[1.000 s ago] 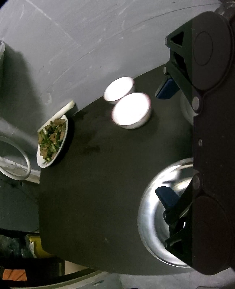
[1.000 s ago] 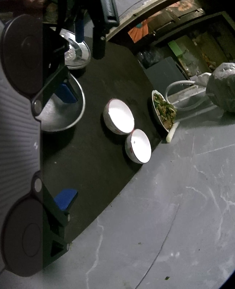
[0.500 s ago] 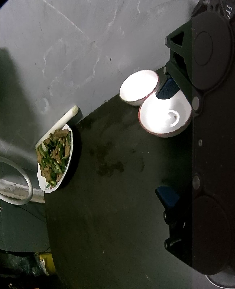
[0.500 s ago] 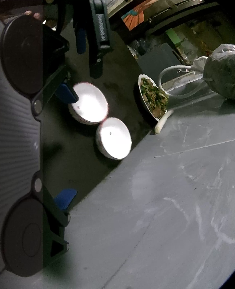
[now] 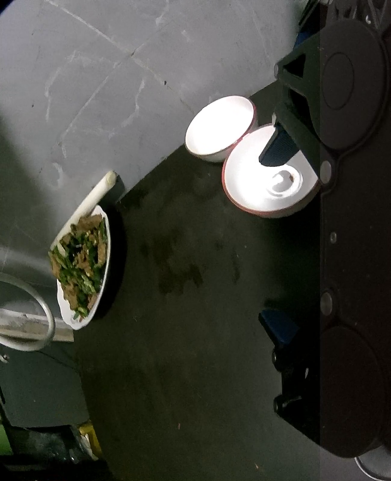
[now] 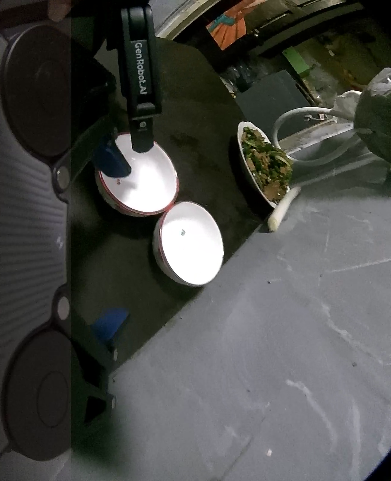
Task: Organize plates and bowls
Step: 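Close the left tool on the white bowl rim and lift it, then carry the white bowl with the left tool and lower it into the steel bowl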
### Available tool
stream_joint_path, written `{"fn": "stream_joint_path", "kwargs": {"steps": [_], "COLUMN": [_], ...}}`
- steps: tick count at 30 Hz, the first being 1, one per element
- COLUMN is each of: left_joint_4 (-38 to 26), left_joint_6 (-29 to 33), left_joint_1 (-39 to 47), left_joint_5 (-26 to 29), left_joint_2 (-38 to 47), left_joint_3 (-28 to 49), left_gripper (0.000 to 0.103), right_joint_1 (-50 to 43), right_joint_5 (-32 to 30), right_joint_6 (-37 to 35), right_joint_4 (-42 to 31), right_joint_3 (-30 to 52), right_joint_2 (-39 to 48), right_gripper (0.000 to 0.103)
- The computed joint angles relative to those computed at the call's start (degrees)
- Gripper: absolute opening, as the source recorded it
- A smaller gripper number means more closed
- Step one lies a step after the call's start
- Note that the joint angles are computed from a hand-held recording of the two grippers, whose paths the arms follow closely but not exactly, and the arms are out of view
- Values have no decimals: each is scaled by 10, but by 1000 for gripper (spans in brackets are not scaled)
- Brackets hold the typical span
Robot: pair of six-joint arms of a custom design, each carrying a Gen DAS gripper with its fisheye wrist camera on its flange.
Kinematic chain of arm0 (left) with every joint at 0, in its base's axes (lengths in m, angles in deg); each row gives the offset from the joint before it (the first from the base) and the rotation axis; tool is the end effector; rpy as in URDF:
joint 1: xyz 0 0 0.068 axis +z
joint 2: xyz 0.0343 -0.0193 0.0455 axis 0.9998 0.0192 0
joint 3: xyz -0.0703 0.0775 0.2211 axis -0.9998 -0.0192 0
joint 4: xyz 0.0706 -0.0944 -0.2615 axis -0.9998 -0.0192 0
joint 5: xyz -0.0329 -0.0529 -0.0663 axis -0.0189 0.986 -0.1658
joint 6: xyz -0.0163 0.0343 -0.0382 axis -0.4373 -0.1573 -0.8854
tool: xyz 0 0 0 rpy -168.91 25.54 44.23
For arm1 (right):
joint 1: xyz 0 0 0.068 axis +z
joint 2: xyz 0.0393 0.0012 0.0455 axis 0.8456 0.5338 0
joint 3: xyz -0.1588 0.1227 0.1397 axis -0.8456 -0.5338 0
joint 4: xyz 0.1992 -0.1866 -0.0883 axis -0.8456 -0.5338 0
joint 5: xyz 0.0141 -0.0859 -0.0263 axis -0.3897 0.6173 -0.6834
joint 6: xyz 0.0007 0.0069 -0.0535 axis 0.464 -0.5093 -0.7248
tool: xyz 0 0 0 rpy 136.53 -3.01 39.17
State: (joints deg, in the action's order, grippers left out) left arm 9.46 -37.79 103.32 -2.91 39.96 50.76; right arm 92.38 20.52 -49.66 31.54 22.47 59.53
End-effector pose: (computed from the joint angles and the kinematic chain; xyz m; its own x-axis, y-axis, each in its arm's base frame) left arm 0.2918 0.0606 0.0021 -0.8355 -0.0601 -0.5461 0.0984 0.9616 -0.2564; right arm 0.2257 0.1458 0.0312 -0.7819 0.1769 -0.5978 0.0504 0.9737 0.2222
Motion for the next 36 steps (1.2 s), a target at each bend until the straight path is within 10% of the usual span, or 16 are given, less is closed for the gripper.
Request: {"fn": "stream_joint_path", "kwargs": {"steps": [19, 36], "left_joint_4": [-21, -29], "left_joint_6": [-15, -20], "left_joint_1": [1, 27], "left_joint_5": [46, 71], "left_joint_2": [23, -84], "left_joint_3": [12, -66], "left_gripper": [12, 11], "right_joint_1": [-26, -16], "right_joint_5": [-85, -99], "right_joint_6": [-26, 2], "right_joint_4": [57, 82], "right_joint_3": [44, 1], "right_joint_2": [80, 40], "right_gripper": [29, 17]}}
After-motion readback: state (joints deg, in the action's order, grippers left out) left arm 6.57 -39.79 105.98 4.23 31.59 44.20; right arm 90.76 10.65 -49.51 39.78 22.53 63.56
